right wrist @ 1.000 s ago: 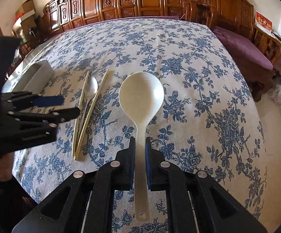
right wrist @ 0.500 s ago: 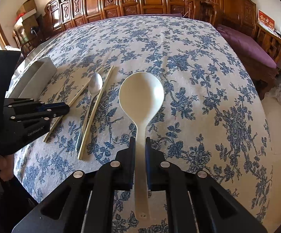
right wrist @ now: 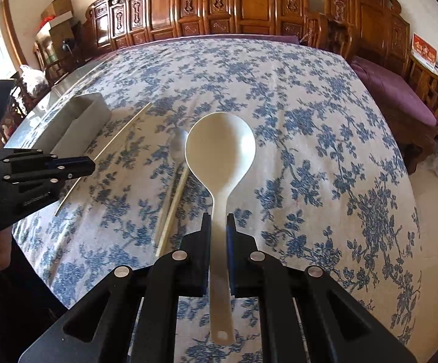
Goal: Organize utensils
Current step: 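Carry the wooden chopstick into the tray and open the left tool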
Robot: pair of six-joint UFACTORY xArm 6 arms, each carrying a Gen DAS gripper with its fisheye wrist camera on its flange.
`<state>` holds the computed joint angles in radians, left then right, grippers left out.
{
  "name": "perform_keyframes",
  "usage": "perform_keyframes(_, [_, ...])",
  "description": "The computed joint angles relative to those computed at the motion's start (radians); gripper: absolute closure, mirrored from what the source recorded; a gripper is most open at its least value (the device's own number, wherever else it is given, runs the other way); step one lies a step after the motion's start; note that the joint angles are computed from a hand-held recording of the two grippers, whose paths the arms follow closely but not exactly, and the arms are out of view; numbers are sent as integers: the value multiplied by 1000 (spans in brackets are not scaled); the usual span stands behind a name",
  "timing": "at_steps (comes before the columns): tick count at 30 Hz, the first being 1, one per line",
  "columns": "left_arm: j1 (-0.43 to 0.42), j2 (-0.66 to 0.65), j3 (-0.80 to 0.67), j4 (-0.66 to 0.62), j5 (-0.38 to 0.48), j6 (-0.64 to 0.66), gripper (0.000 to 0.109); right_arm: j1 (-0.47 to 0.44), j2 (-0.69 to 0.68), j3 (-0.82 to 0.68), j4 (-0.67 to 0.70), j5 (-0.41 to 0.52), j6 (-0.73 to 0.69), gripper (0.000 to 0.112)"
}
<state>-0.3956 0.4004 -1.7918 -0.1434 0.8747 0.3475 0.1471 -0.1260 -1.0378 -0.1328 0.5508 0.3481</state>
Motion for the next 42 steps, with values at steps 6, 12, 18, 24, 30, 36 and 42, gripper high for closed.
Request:
perform_keyframes(6, [29, -58, 27, -38, -12, 46, 104, 32, -6, -25, -23, 0, 15, 101])
perform_keyframes(12, [58, -102, 51, -66, -27, 69, 104, 64, -4, -50, -30, -5, 11, 101])
perform_keyframes(18, [91, -133, 63, -79, -25, 84, 104, 96, 10, -90, -58, -5, 20, 101])
perform_keyframes(24, [130, -156, 54, -99, -11, 116, 104, 135, 20, -153, -99, 19, 78, 101])
perform_keyframes(30, [175, -165, 24, -136, 11, 150, 104, 187, 36, -233, -173, 82, 128, 101])
perform_keyframes(36, [213, -144, -15, -167, 44, 169, 104, 226, 81, -315, -182, 121, 130, 101])
perform_keyframes(42, [239, -36, -133, -150, 100, 154, 104, 241, 152, -379, -162, 113, 110, 101])
